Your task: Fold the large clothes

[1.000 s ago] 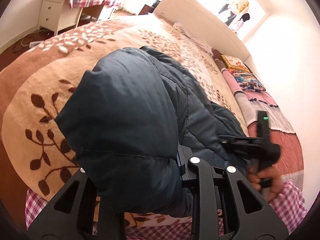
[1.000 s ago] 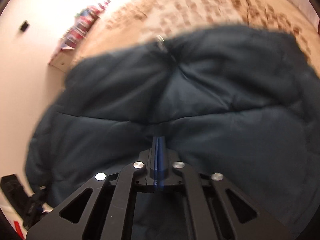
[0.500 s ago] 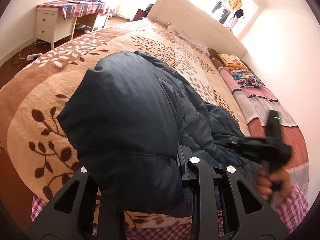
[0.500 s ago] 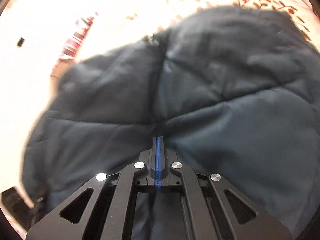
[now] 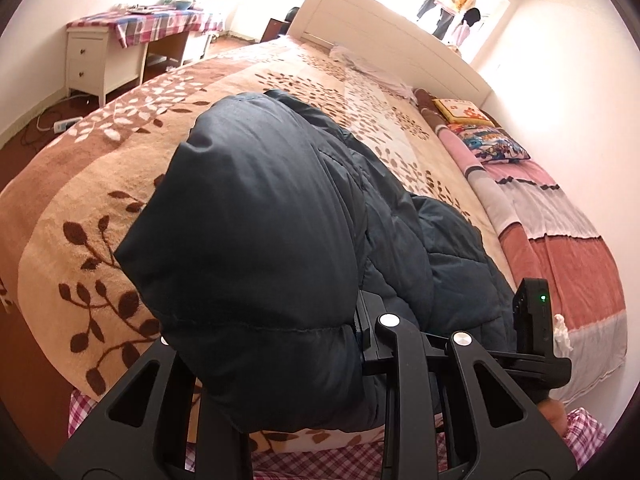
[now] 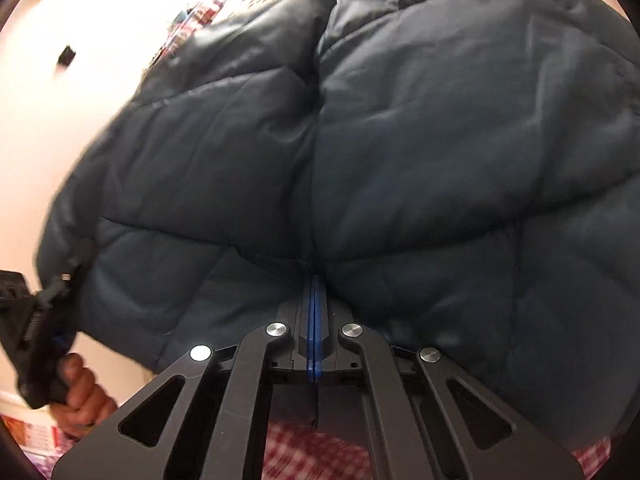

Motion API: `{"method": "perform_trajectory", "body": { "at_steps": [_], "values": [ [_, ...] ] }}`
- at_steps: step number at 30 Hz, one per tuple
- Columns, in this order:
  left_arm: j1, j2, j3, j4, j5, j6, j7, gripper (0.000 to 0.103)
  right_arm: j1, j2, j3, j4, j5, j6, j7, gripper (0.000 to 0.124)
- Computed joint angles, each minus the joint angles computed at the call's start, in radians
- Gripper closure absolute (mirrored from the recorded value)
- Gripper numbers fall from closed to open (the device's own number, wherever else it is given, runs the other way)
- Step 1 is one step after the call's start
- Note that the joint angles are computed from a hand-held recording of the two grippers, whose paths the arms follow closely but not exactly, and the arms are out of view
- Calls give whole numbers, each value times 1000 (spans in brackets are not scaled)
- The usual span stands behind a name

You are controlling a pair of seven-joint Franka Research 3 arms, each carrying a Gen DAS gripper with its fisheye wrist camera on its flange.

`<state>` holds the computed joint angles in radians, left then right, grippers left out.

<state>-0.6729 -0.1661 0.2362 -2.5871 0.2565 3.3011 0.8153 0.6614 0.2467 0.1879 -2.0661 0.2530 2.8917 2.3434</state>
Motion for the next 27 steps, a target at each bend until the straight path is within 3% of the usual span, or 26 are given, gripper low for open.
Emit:
{"method": "perform_trajectory", "body": {
  "at_steps": [6, 9, 12, 14, 16, 19, 21, 24, 27],
  "values": [
    [21, -6, -25, -1, -49, -30, 20, 78, -17, -15, 26, -34, 59, 45, -26, 124],
    [-119, -12, 112, -4, -108, -29, 69, 78, -21, -120, 34, -136, 83, 69, -38, 122],
    [-118, -8, 107, -7, -135, -21, 87, 78, -26, -190, 72, -189, 166, 110, -121, 122],
    [-168, -10, 156, -7, -145, -20, 95, 78, -19, -211, 79, -209, 206, 112, -143, 122],
    [-184, -11, 169, -7, -150, -21, 102, 78, -29, -202, 113, -207, 368, 107, -261, 122],
    [-216, -15, 196, -9, -158, -20, 119, 78, -11, -168, 94, -188, 381, 70, -267, 122],
    [-199, -15, 177, -13, -156, -17, 123, 78, 1, -147, 70, -179, 295, 53, -194, 124],
    [-247, -18, 222, -14, -153, -13, 126, 78, 2, -109, 46, -141, 203, 12, -130, 124],
    [-242, -15, 216, -12, -145, -9, 118, 78, -2, -86, 39, -119, 156, -5, -106, 124]
  ]
}}
